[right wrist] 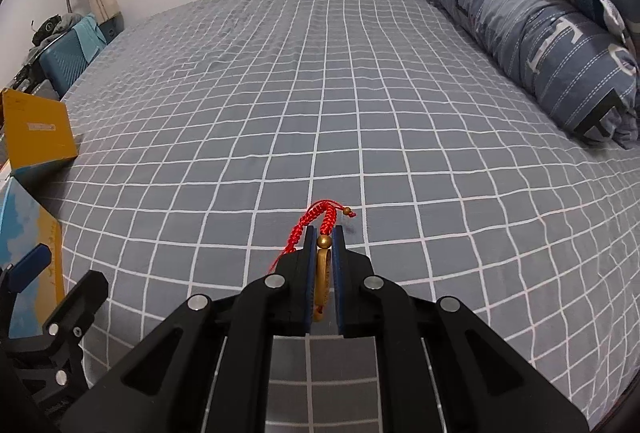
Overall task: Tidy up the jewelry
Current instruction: 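Lift and carry the red string bracelet with the right gripper into the box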
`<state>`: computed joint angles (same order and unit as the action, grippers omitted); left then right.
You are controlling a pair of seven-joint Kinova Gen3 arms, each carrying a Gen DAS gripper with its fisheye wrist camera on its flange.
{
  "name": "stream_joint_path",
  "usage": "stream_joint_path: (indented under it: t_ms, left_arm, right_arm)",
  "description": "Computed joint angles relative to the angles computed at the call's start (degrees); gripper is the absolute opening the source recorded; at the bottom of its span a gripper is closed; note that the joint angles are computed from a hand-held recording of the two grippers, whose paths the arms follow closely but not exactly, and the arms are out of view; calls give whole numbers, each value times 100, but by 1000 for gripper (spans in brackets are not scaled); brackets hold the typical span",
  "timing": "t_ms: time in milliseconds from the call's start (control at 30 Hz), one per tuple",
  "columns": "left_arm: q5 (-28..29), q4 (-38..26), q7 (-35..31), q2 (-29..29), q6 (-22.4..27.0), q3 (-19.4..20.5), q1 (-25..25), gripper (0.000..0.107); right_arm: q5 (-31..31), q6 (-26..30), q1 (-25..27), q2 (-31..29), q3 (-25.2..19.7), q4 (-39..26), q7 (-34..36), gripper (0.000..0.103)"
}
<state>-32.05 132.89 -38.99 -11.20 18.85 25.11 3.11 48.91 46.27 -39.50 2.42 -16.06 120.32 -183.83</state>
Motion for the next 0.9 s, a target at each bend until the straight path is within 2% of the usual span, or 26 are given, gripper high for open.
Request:
stream_joint_path:
  t_ms: [167,433,900]
  left_arm:
    - [180,-64,-148,-306,301,-33,112,97]
    - [1151,-123,-1232,-951,668,-677,466,97]
    - [2187,-279,-2751,-2095,1714,-1336,133,97]
  right_arm:
    - [-59,318,-111,-166,-153,-86,-1,7]
    - [-90,898,-328,-350,-477,-334,-52,7]
    - [26,1704,-910,-231,-846,-1048,-57,7]
